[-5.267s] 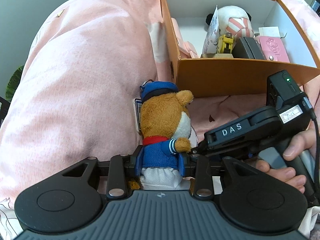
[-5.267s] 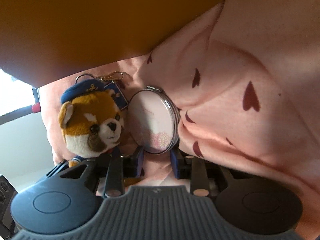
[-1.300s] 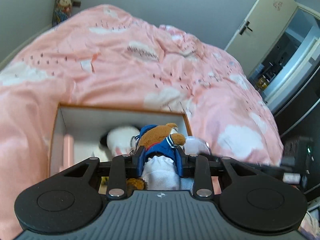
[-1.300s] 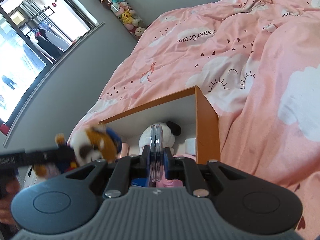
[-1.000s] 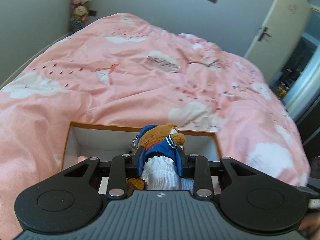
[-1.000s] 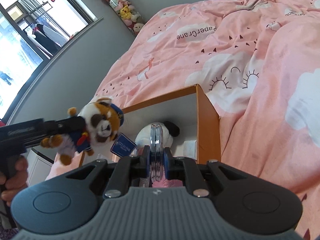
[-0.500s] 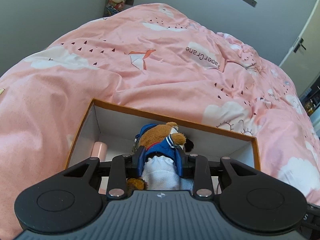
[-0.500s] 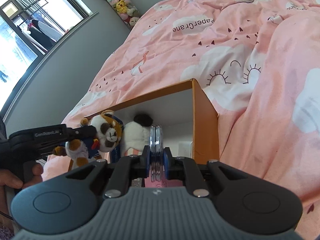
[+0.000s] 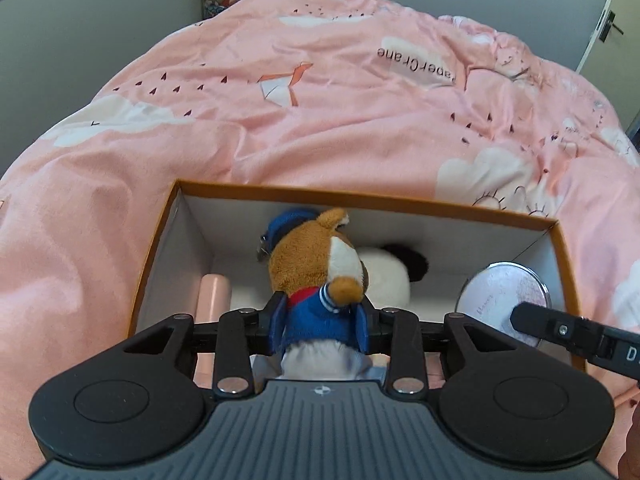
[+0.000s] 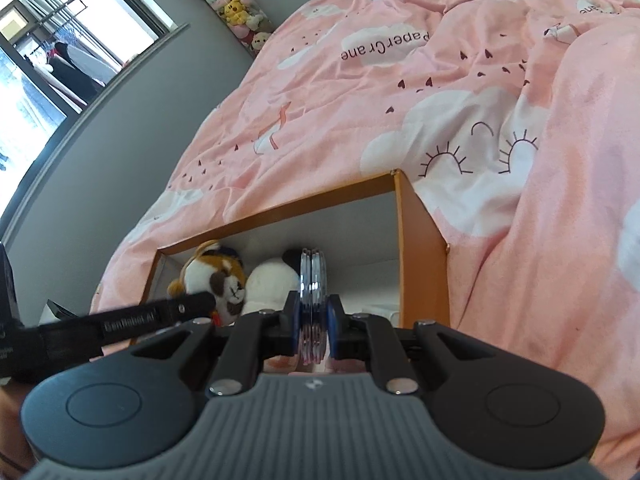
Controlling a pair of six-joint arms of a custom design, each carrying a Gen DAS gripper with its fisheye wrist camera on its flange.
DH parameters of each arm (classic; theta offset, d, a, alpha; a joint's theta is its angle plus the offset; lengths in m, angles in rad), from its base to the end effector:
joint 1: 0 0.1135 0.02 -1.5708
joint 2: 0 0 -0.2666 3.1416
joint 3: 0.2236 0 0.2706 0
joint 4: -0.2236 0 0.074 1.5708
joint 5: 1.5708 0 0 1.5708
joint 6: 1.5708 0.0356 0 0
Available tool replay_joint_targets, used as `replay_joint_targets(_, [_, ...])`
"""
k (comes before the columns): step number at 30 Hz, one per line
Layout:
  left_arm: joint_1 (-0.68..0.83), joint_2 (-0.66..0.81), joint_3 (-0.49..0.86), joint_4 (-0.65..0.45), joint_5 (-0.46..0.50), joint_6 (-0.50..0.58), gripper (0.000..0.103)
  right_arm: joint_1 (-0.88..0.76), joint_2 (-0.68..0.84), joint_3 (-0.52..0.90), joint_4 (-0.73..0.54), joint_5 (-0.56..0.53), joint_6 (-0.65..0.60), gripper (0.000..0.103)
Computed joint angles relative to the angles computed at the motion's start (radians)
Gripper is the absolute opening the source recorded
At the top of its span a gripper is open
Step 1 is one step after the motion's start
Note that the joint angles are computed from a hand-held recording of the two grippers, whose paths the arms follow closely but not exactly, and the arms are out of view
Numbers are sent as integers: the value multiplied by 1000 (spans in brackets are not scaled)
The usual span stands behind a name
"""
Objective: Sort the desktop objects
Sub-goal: 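Lower the bear into the box with the left gripper while the right lowers the mirror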
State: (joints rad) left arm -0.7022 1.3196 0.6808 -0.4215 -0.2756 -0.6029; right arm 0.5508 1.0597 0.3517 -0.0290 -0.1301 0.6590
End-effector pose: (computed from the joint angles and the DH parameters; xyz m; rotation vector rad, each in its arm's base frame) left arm 0.2003 -0.1568 0.1681 0.0347 2.5720 -0.1241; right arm 0.1765 0.1138 0.1466 0.0613 2.4239 0.7403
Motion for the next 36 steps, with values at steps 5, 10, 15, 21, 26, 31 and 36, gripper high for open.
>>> replay_joint_targets(5, [11,58,21,-14,7,23,43,38,87,45,21,64,-32,14])
replay_joint_targets(10, [2,95,41,-14,-8,47,45,73,140,98,-18,133,-80,14])
replay_joint_targets(15, [-32,129,59,-19,-67,64,48,137,165,129,-52,186,-113,14])
replay_joint_targets(21, [-55,106,39,-15,-91,59,51,187,240,175,-71,228,-152,14])
replay_joint_targets(26, [-73,62,29,-23,-98,56,59,191,297,202,-65,228,-170,14])
replay_joint_targets(31, [-97,-14,18,-46,-118,52,64,158,327,205,-31,180,-143,14])
replay_joint_targets(36, [-125,-97,8,-84,-134,45,66,149,368,233,-50,170,-152,15])
